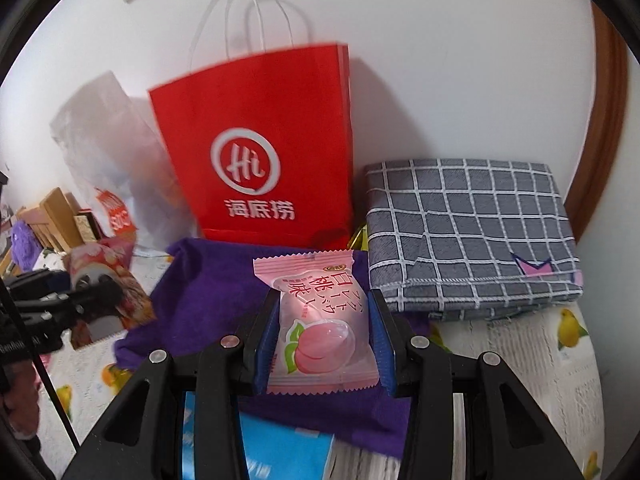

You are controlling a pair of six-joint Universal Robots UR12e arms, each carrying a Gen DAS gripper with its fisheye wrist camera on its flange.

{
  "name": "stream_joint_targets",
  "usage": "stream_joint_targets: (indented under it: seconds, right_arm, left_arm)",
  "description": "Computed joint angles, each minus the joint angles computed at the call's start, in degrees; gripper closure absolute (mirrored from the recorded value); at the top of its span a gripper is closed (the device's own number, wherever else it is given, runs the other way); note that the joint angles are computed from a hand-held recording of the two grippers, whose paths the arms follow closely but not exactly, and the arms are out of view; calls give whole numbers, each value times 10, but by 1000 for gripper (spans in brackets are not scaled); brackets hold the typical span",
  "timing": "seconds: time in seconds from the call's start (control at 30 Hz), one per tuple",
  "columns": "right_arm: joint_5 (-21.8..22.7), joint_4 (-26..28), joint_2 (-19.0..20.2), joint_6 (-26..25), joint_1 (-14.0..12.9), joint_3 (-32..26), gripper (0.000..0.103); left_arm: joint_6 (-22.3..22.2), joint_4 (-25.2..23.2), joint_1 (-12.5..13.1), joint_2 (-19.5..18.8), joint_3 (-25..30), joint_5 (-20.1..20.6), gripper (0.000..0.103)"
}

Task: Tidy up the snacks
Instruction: 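Carry both packets onto the purple towel and open both tools, then withdraw both tools back toward the snack pile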

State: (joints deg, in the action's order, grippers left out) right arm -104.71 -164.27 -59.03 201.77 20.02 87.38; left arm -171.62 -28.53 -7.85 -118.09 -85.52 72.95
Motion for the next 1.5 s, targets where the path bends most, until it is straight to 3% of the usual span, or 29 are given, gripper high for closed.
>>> stream_joint_targets:
  seconds: [0.27,0.53,0.93,1.33,1.43,1.5]
  right_arm:
    - [36,-1,37,-24,-15,-39,61]
    - [67,77,58,-44,-27,-58,61]
    - [92,127,75,-47,-32,-76,61]
    - [79,118,75,-56,-27,-75,59]
    - [74,111,70,-64,-27,-70,41]
    - [58,107,67,-68,-24,-69,26]
  left_arm:
    - [5,-34,0,-48,53,-5,51]
    - [32,-86,-2,-82,85,5,51]
    - [39,-107,-6,-92,91,13,51]
    - [47,-113,-9,-98,97,11,50]
    - [53,-128,-8,-99,103,6,48]
    - [51,-127,-8,-99,103,-3,34]
